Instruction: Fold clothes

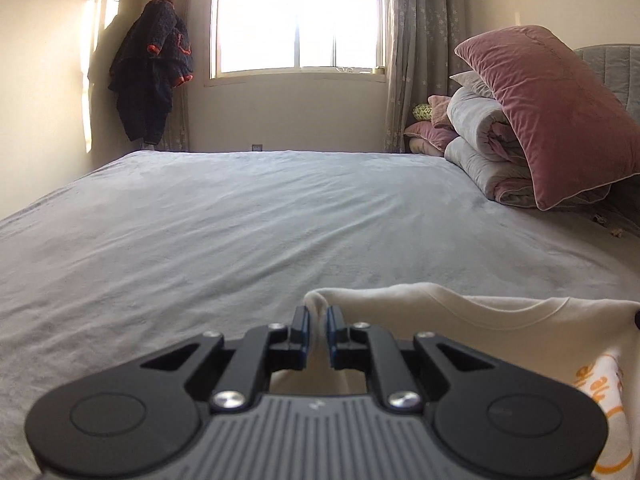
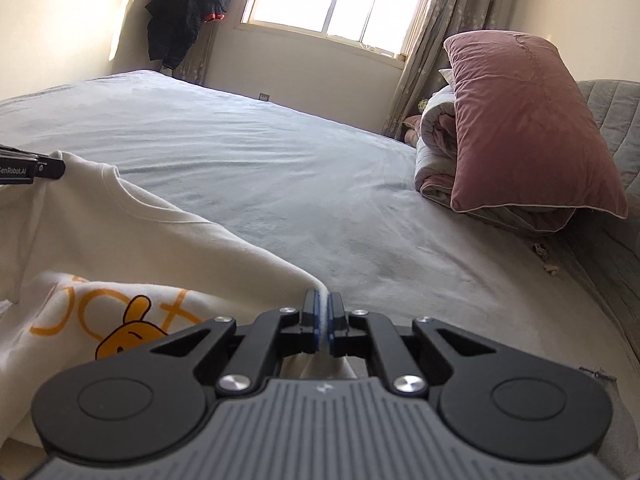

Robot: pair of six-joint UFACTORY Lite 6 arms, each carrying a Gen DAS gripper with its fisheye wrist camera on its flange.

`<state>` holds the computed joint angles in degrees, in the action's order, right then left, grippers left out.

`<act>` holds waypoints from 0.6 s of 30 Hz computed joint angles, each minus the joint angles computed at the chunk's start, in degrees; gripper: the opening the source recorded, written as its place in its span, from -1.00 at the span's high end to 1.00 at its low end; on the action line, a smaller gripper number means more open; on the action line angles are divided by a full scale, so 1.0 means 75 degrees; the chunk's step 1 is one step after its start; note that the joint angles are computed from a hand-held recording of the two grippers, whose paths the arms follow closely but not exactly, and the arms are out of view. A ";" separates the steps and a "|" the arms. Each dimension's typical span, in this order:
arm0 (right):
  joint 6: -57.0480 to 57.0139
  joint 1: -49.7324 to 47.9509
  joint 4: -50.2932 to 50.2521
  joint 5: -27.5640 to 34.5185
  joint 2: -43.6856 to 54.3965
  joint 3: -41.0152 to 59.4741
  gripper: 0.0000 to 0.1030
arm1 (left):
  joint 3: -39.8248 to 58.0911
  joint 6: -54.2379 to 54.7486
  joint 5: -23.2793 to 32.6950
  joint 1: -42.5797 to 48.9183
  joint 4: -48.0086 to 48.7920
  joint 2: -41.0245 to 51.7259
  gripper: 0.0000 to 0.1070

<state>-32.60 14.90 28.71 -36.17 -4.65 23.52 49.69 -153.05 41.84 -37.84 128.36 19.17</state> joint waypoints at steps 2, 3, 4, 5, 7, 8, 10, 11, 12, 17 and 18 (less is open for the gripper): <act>0.0132 -0.0119 -0.0193 -0.0233 0.0627 0.0367 0.89 | 0.0407 0.0082 -0.0020 0.0059 -0.0038 0.0409 0.82; 0.0252 -0.0191 -0.0320 -0.0349 0.0958 0.0552 0.89 | 0.0656 0.0134 -0.0151 0.0114 -0.0121 0.0628 0.82; 0.0359 -0.0242 -0.0418 -0.0467 0.1240 0.0700 0.89 | 0.0905 0.0192 -0.0283 0.0168 -0.0210 0.0845 0.82; 0.0499 -0.0314 -0.0563 -0.0562 0.1494 0.0831 0.89 | 0.1089 0.0117 -0.0367 0.0236 -0.0196 0.1052 0.82; 0.0709 -0.0377 -0.0731 -0.0633 0.1887 0.1040 0.89 | 0.1298 -0.0010 -0.0369 0.0294 -0.0090 0.1375 0.82; 0.0802 -0.0399 -0.0805 -0.0660 0.2096 0.1150 0.89 | 0.1378 -0.0019 -0.0340 0.0298 -0.0062 0.1523 0.82; 0.0853 -0.0388 -0.0856 -0.0808 0.2438 0.1273 0.89 | 0.1547 -0.0025 -0.0286 0.0306 -0.0014 0.1820 0.82; 0.0894 -0.0407 -0.0911 -0.0856 0.2615 0.1350 0.89 | 0.1634 -0.0011 -0.0278 0.0314 0.0006 0.1960 0.82; 0.0948 -0.0419 -0.0957 -0.0889 0.2764 0.1406 0.89 | 0.1712 0.0009 -0.0277 0.0323 0.0012 0.2076 0.81; 0.1317 -0.0473 -0.1153 -0.0943 0.3257 0.1587 0.89 | 0.1901 -0.0059 -0.0442 0.0429 0.0056 0.2345 0.78; 0.1353 -0.0460 -0.1156 -0.0926 0.3282 0.1589 0.88 | 0.1907 -0.0065 -0.0512 0.0459 0.0057 0.2344 0.77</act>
